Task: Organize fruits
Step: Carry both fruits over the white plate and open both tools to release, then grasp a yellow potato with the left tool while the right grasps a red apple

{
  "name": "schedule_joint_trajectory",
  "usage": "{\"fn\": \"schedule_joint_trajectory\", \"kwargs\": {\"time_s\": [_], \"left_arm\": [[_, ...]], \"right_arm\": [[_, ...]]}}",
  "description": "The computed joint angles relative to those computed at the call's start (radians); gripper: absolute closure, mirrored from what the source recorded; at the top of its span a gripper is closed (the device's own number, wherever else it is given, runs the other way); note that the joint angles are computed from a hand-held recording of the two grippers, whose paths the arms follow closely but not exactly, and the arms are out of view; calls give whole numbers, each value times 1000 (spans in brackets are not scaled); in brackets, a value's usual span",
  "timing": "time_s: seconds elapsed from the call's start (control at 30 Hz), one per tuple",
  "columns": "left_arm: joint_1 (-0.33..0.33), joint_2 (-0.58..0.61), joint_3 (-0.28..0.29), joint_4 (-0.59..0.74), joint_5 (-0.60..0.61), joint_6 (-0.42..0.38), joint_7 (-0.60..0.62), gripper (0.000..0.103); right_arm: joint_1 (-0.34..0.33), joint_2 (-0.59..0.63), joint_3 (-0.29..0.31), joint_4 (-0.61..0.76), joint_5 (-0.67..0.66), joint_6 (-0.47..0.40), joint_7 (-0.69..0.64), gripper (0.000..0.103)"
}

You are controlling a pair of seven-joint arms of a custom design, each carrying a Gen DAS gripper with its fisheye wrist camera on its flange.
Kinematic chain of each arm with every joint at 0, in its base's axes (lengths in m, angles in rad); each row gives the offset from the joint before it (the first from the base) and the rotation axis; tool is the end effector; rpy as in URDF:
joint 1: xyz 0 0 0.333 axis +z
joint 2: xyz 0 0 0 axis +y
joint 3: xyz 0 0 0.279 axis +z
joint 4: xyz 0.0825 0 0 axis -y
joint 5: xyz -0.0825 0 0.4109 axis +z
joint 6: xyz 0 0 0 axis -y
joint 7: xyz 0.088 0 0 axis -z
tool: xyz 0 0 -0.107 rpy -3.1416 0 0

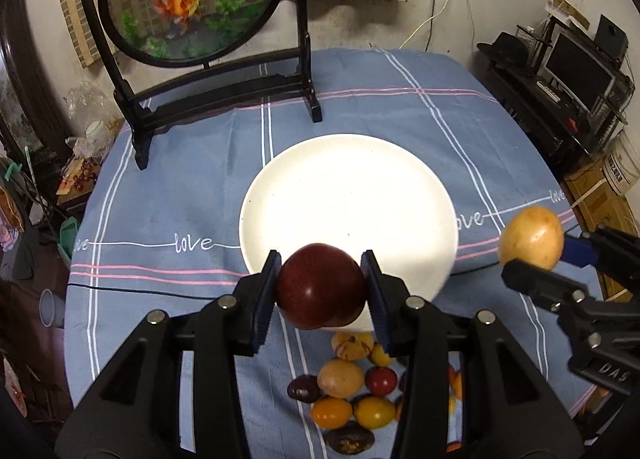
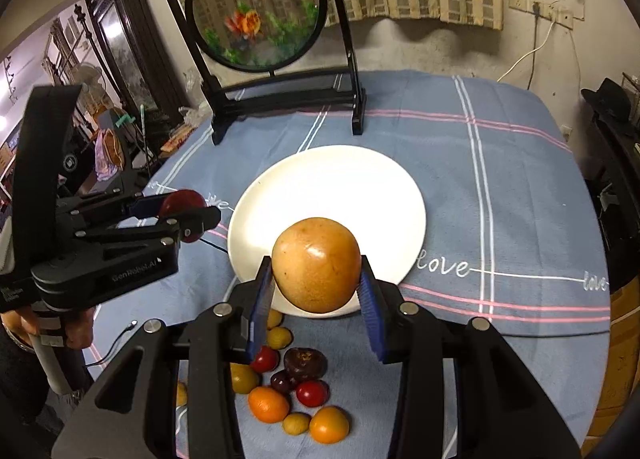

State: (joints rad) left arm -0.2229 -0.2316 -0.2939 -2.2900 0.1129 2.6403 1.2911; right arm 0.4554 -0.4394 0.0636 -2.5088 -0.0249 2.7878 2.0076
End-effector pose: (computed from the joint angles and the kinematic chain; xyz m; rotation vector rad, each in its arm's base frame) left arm 0.4759 -0.2786 0.4569 -1.5756 2.2109 -0.6575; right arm 0.4272 0.2463 0.4734 -1.8229 1.6385 -0.3326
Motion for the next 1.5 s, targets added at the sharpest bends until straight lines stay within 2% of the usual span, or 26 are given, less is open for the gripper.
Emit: {"fn": "schedule_joint_trajectory", "kwargs": {"time_s": [0.1,0.2,0.43,0.53,0.6,0.63,0.67,0.7,0.73,0.87,0.97,1.2,1.3,1.5], "left_arm": [[-2,96,24,66,-39,14,49,61],[2,199,26,154,28,-12,3,61],[-76,451,97,388,242,-155,-119,61],[-86,482,111,406,226,-154,-104,61],[-88,483,117,397,210,-128,-93,50],[-92,479,123,388,219,-109,-97,34],[-96,474,128,380,229,-89,-104,28],[-97,476,130,382,229,-81,-102,28],[-97,476,131,384,223,-80,-97,28],[-96,456,134,381,210,-88,-105,28],[-80,394,131,333,187,-50,-114,28],[-34,186,93,147,175,29,-114,22],[-18,109,61,75,178,25,-126,22],[-8,-53,18,-85,94,50,-66,22]], "right_arm": [[13,97,-27,66,26,-4,-59,62],[5,247,-40,188,77,-16,-118,62],[-88,485,10,410,96,-88,-129,62],[-125,556,29,485,165,-126,-162,61],[-146,582,44,517,215,-149,-194,60],[-157,594,52,533,245,-164,-213,57],[-163,603,56,547,260,-176,-218,52],[-166,604,58,550,268,-175,-218,37],[-166,595,58,538,268,-150,-208,35],[-156,552,50,523,194,-136,-177,35],[-155,475,48,479,198,-102,-199,35],[-111,235,27,271,167,-44,-190,35],[-97,134,41,164,92,-47,-120,35],[-31,-47,53,-35,28,-62,-12,35]]}}
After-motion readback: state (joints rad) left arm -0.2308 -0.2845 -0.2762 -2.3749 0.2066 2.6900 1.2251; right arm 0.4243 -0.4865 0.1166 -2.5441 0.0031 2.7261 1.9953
